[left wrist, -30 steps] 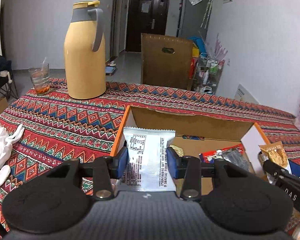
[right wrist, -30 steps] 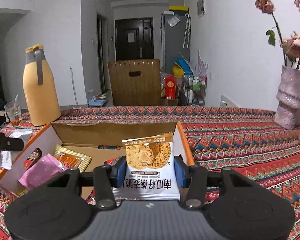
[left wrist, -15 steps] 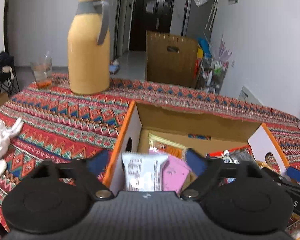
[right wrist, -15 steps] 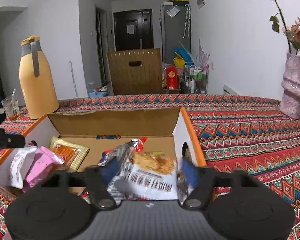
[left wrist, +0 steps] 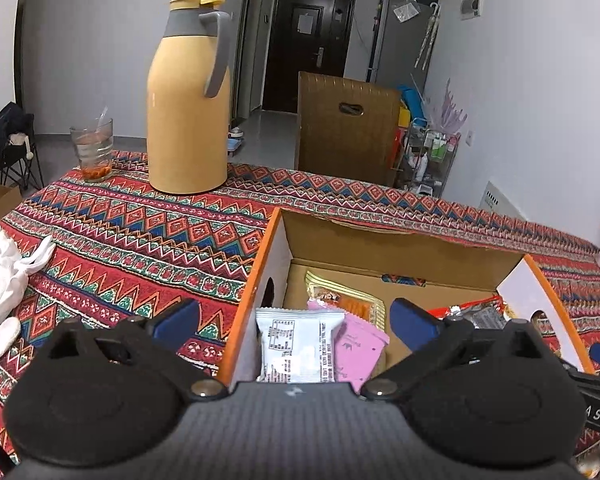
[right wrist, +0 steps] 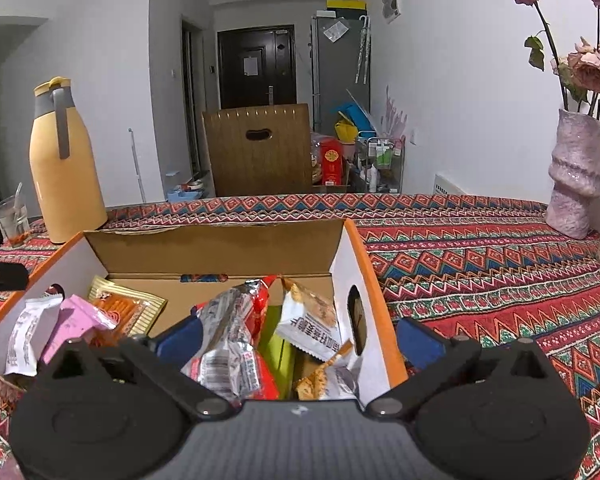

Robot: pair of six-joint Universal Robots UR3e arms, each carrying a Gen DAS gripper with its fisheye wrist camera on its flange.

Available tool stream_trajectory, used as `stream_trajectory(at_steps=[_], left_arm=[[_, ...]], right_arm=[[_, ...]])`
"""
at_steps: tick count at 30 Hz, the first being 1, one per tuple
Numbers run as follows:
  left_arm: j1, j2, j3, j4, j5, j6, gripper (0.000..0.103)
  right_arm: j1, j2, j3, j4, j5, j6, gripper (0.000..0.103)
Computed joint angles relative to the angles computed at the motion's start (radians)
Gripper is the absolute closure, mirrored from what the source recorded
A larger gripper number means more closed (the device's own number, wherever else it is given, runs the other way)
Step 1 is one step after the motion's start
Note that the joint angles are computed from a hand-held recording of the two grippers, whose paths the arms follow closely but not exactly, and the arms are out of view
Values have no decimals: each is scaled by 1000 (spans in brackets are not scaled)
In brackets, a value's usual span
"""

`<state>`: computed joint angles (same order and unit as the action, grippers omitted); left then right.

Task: Organize snacks
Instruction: 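Carry both packets over the box and open both tools to drop them, then withdraw both tools from the box toward the remaining snacks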

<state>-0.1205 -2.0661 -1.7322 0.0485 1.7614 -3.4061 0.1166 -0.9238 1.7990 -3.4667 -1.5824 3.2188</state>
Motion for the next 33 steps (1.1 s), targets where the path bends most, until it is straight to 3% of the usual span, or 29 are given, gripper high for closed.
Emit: stream_trajectory(at_steps=[6, 21, 33], left_arm=[[13, 45, -84, 66, 14, 41, 0], [136, 268, -478, 291, -116, 71, 0], [132, 312, -716, 465, -117, 102, 0]], right_arm=[[-20, -34, 79, -53, 13, -1, 0], [-111, -202, 430, -315, 130, -6, 0], [-174, -263, 731, -542, 188, -61, 0]])
